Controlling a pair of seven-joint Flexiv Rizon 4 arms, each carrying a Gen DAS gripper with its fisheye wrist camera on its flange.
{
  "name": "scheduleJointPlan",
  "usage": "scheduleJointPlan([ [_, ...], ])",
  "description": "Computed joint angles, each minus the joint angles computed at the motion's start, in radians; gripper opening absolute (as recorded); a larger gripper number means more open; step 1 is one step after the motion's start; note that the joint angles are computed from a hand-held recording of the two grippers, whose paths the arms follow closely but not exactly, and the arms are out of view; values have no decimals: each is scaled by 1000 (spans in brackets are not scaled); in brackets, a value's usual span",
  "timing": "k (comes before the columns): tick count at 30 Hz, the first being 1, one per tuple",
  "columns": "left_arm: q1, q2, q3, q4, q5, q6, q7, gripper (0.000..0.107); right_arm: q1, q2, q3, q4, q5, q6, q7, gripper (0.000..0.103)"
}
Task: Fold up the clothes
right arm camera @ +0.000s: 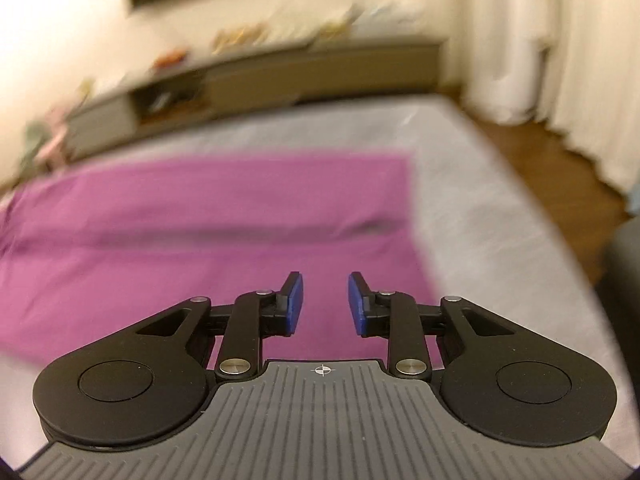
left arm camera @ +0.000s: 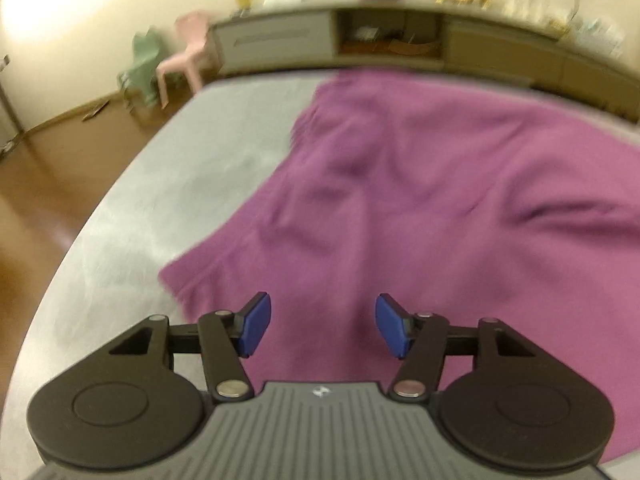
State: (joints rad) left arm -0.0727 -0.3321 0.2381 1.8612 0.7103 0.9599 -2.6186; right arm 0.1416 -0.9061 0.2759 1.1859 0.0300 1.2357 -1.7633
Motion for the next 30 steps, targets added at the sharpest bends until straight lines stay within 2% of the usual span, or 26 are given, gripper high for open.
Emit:
scheduleJointPlan([
  [3, 31, 23, 15, 56, -34, 55, -55, 73, 46, -32, -87, -46, -53, -86, 67, 26],
  [4, 44, 32, 16, 76, -51, 76, -61, 74, 57, -39, -118, -51, -67, -81, 97, 23],
  [6, 47, 45, 18, 93, -54, 81, -63, 77, 86, -43, -191, -48, -107, -63, 175, 23],
  [8, 41, 58, 14, 98, -47, 67, -63, 73, 89, -52, -209, -52, -135, -51, 217, 23],
  [9, 45, 70, 9, 109, -49, 90, -61, 63, 92, -51, -212, -49, -148, -47, 233, 23],
  [11, 42, 98, 15, 133, -17, 153, -100, 60, 101, -44, -218, -31, -173, -22, 256, 25],
  [13, 43, 124, 24, 155, 25, 214, -150, 61, 82, -18, -158, 18, -182, 35, 203, 26],
  [15, 75, 129, 19, 187, -8, 234, -137, 60, 15, -1, -13, 37, -143, 22, 89, 25],
  [16, 89, 128, 17, 198, -29, 234, -127, 58, -6, 4, 35, 42, -123, 2, 40, 25],
  [17, 100, 123, 17, 204, -47, 225, -116, 58, -14, 8, 59, 44, -104, -22, -1, 25],
  [18, 105, 117, 17, 204, -59, 205, -105, 57, -6, 7, 51, 43, -105, -38, -13, 25],
  [19, 96, 111, 22, 193, -40, 168, -108, 64, 13, 4, 21, 40, -107, -45, -11, 25],
  [21, 74, 109, 27, 178, 16, 122, -134, 70, 44, -5, -32, 31, -117, -55, -4, 26],
  [24, 69, 128, 21, 183, 40, 62, -166, 73, 70, -12, -104, 10, -119, -61, 72, 26],
  [30, 70, 174, -24, 176, 77, -111, -183, 74, 78, -12, -153, 14, -144, -54, 152, 26],
])
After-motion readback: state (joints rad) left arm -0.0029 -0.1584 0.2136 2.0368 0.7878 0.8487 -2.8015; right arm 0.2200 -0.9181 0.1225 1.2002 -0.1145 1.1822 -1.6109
